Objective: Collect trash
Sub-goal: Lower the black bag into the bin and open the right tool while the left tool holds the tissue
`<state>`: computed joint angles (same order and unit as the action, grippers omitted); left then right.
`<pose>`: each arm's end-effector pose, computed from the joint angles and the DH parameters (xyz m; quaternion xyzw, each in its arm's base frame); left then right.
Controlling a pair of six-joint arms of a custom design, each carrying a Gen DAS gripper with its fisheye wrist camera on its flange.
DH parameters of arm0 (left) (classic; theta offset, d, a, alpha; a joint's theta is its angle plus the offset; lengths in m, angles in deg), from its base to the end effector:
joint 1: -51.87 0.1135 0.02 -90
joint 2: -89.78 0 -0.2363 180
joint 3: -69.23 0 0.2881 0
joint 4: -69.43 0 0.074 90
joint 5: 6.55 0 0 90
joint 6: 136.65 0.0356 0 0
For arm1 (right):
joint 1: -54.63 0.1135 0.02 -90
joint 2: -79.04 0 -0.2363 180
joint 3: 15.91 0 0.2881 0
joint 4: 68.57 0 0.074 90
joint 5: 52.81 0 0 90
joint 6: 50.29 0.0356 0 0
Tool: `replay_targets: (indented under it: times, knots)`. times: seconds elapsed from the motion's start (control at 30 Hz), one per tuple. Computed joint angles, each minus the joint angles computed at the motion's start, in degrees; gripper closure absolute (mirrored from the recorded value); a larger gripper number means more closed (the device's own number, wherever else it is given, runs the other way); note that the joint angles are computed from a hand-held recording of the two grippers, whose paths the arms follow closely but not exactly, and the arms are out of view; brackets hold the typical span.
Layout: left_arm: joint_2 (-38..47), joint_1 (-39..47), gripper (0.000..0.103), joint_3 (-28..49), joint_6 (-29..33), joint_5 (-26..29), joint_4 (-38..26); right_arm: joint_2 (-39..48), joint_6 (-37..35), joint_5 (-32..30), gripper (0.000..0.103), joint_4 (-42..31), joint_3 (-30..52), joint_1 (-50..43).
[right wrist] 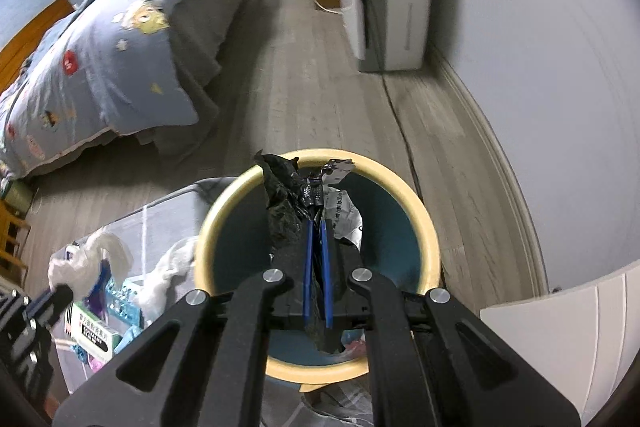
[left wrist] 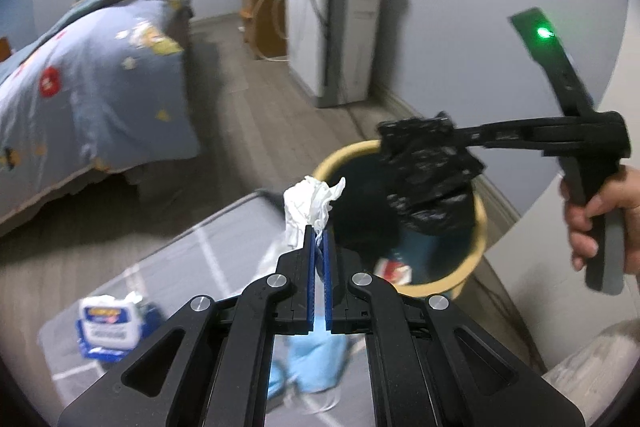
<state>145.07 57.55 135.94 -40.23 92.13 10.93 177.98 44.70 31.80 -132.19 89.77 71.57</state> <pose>0.2415 0.0186 0.2848 0.0337 0.9278 -0.0316 0.3702 0.3842 0.1205 0.2891 -0.1130 0.9509 0.0984 0.2709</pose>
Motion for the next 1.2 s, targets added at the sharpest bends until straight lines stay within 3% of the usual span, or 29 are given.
replay_targets:
  times: [0.27, 0.63, 0.73, 0.8, 0.93, 1.0, 1.2]
  knots:
    - [10.57, -7.22, 0.099, 3.48, -3.6, 1.45, 4.68, 2.57, 0.75, 1.72, 0.099, -1.19, 0.39, -1.4]
    - [18.28, -10.73, 0.096, 2.99, -4.28, -2.69, 9.49, 3.72, 0.89, 1.6, 0.099, -1.89, 0.76, -1.14]
    - [17.99, -11.38, 0.087, 2.33, -4.57, -3.21, 9.75, 4.2, 0.63, 0.51, 0.099, -2.25, 1.22, -1.24]
    - [17.8, -11.4, 0.075, 1.91, -4.45, -3.78, 9.98, 4.41, 0.41, 0.28, 0.099, -2.28, 1.4, -1.16]
    - [15.77, -10.99, 0.061, 0.56, -4.73, -3.88, 9.98, 4.03, 0.14, 0.23, 0.098, -1.91, 1.22, -0.94]
    - [14.71, -10.57, 0.049, -0.13, -4.9, -4.0, 10.16, 3.86, 0.14, 0.4, 0.097, -1.69, 1.11, -0.94]
    - [11.5, -8.66, 0.028, -2.42, -4.67, -4.32, 10.63, 3.52, 0.56, 1.0, 0.069, -1.43, 0.95, -0.94]
